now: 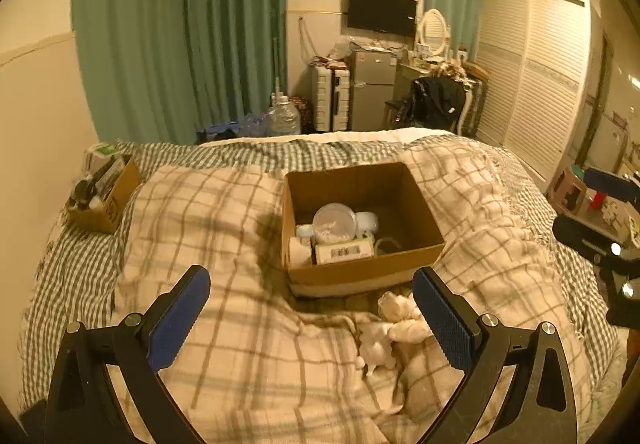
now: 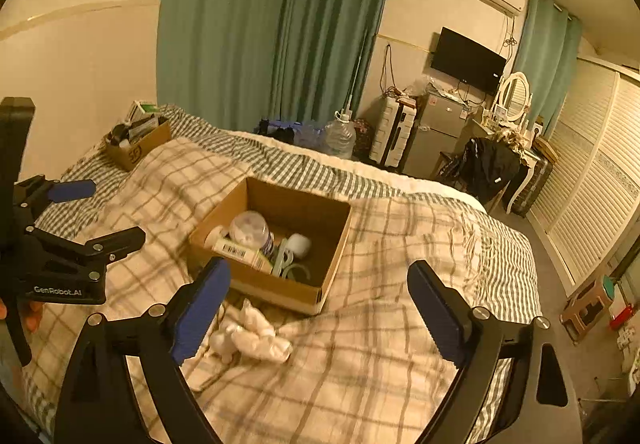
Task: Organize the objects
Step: 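Grasp the white cloth with the right gripper while the left grasps the white figurine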
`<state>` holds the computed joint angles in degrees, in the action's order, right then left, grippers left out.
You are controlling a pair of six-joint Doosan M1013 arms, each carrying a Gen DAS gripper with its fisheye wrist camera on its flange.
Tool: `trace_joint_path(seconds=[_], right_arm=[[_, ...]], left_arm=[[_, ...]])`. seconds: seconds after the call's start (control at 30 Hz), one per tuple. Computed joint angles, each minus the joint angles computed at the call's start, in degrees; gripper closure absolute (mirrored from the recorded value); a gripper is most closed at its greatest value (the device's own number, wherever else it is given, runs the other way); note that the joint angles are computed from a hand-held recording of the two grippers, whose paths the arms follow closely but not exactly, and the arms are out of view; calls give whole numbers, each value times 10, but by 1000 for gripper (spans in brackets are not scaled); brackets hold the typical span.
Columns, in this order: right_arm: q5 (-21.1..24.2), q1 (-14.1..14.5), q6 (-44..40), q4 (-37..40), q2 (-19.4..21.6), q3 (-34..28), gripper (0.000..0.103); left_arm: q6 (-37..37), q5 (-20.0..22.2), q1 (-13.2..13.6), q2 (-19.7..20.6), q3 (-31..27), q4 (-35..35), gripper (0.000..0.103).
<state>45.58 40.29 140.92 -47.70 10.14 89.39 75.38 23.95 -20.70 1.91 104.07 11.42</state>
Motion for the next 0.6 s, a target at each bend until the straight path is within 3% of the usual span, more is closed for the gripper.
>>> trace_joint_path(seconds=[0.23, 0.3, 0.47, 0.6], right_arm=[[-20, -4, -8, 29, 15, 24, 9], [-25, -8, -24, 49, 23, 26, 9], [-27, -20, -80, 101, 54, 23, 9], [-25, -35, -136, 166, 78, 12, 9]], left_arm=[[-103, -8, -3, 7, 36, 52, 0], [-154, -1, -7, 19, 40, 97, 0], [-212, 11, -12, 38, 42, 163, 0], [-218, 21, -11, 51, 39, 177, 0]])
